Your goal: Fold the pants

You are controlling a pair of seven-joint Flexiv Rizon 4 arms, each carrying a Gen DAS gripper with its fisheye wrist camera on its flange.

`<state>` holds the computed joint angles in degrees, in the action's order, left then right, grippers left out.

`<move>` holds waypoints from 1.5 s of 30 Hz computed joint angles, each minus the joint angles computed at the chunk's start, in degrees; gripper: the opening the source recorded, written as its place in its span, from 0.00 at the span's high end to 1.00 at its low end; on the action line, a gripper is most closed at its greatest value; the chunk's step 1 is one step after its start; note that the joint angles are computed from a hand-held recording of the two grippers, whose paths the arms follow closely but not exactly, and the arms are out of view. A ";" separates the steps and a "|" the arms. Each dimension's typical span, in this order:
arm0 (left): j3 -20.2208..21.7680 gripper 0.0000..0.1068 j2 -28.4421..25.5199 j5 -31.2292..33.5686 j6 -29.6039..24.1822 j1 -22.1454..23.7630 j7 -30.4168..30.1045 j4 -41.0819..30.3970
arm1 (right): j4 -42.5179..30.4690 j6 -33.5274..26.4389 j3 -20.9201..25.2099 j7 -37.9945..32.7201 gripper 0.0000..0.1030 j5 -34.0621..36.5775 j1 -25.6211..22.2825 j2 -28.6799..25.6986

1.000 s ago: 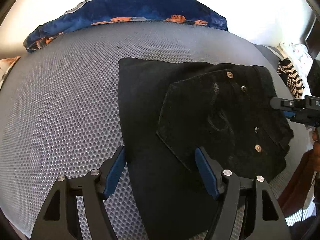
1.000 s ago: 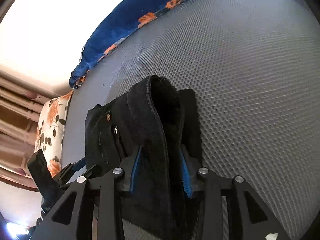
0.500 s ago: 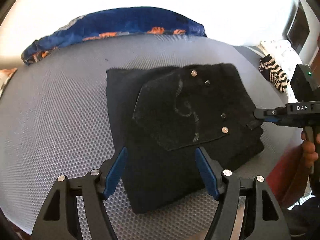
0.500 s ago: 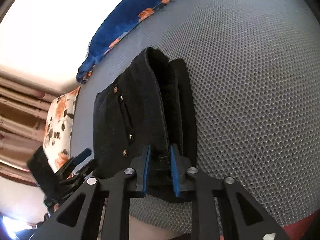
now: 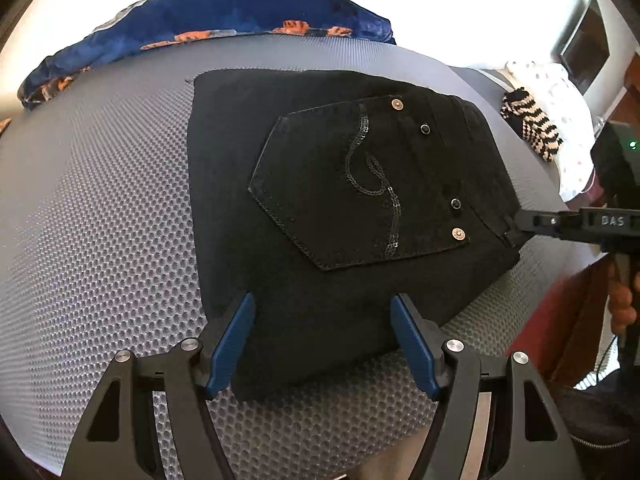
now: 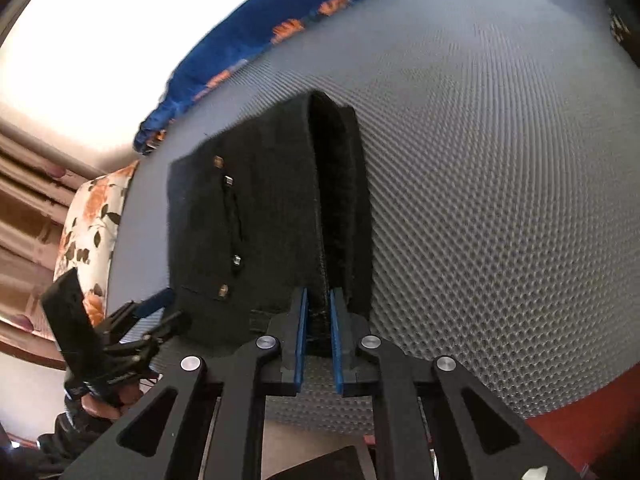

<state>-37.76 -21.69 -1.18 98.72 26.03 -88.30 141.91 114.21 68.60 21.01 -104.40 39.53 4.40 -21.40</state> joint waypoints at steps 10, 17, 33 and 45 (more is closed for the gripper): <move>8.00 0.33 1.11 -1.68 -0.36 -8.57 -0.31 -1.28 | -1.59 -1.74 0.32 -0.16 0.87 1.11 -1.21 -1.90; 17.70 0.33 3.07 -4.59 -2.24 -18.97 0.23 -2.89 | -1.55 -2.09 -0.39 -0.50 0.83 1.33 -1.04 -1.60; -2.81 0.33 6.67 -8.11 0.79 6.14 -1.41 2.49 | -1.25 0.81 -2.36 7.42 0.53 -9.27 2.04 -0.72; -12.90 0.33 -3.05 -2.71 -3.25 19.24 -9.29 -1.55 | -8.70 -2.22 -0.58 5.94 0.47 -11.20 -0.62 -5.86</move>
<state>-50.66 -24.74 -3.89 95.47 45.27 -97.59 140.36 105.51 66.37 20.43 -98.46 28.33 3.77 -27.25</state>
